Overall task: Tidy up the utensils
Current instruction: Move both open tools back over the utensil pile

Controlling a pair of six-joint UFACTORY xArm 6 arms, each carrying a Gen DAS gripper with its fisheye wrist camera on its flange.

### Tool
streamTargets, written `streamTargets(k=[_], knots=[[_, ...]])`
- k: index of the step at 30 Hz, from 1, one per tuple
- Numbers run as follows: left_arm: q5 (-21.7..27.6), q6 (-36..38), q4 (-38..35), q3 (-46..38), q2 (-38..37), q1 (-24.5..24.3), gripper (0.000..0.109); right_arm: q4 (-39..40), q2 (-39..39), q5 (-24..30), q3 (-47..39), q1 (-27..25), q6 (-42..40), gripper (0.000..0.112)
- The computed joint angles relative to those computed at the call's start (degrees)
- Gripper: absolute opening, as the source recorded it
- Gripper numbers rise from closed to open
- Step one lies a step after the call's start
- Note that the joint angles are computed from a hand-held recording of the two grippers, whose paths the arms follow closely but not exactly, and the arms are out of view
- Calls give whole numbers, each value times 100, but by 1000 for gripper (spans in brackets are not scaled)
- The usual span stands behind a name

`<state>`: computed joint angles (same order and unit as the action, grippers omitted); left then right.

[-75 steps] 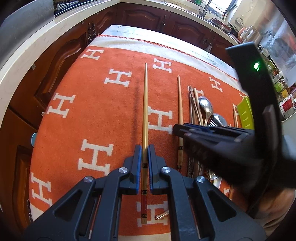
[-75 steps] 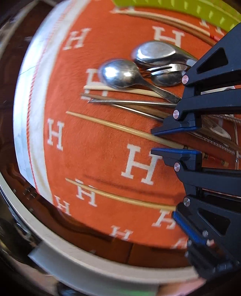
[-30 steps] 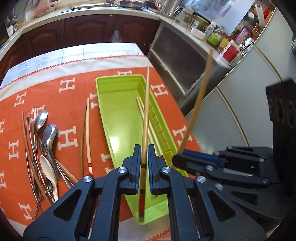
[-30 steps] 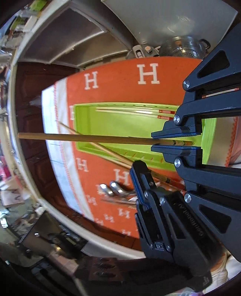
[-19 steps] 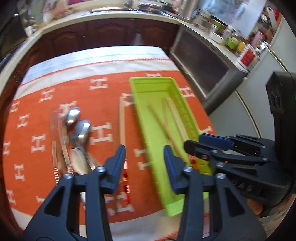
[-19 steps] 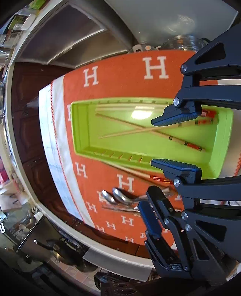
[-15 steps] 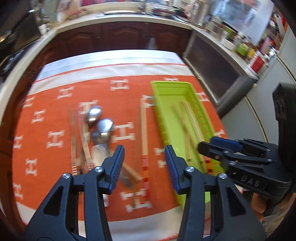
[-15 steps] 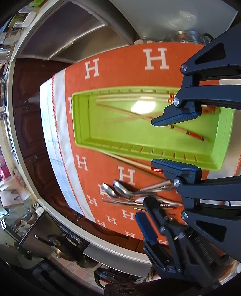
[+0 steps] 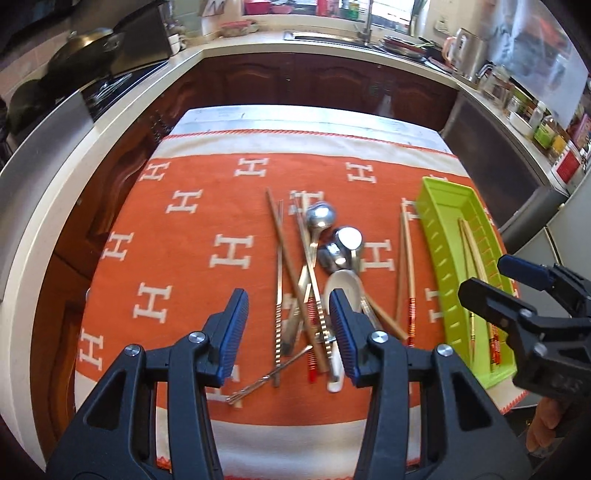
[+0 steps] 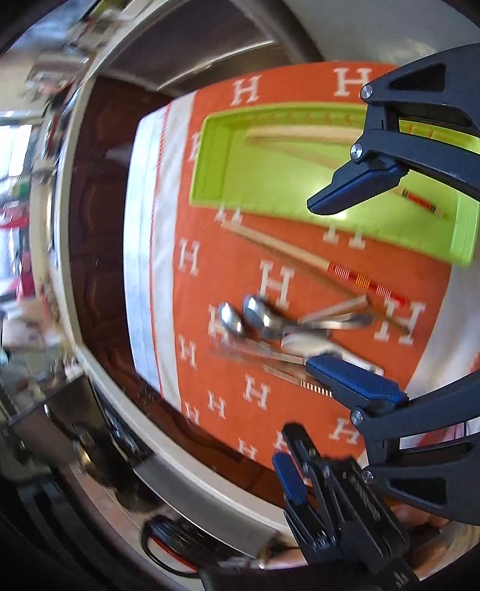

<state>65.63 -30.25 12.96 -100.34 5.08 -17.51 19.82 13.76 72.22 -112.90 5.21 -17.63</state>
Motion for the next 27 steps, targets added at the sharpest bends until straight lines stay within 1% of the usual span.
streamTargets(k=[5,10,12,14,16,17,19,23,25,27], knots=[[-121,-15,-102,403,-220,192,42,129,-156,-391,214,391,-166,80],[-391,15,-341,783,-338,461,42,38,87,-351,-95,633,-192,79],[-520,46,-456,918,-361,551,42,1,309,-226,-358,676,-142,76],[-731,94,-628,1109,-406,664,42,-53,563,-153,-603,728,-76,67],[-994,218,-951,1328,-447,797,42,-87,808,-96,-821,759,-35,62],[-1056,273,-1067,1376,-438,845,42,-72,947,-60,-938,773,10,57],[-1181,401,-1293,1463,-397,926,42,-67,1162,-40,-1095,795,65,51],[-1288,745,-1919,1420,-191,1046,42,-13,1526,-18,-1321,885,69,42],[-1419,955,-2268,1417,-123,1066,42,0,1714,37,-1452,932,70,41],[-1485,1108,-2506,1346,-17,1064,37,108,1885,89,-1590,966,41,37]])
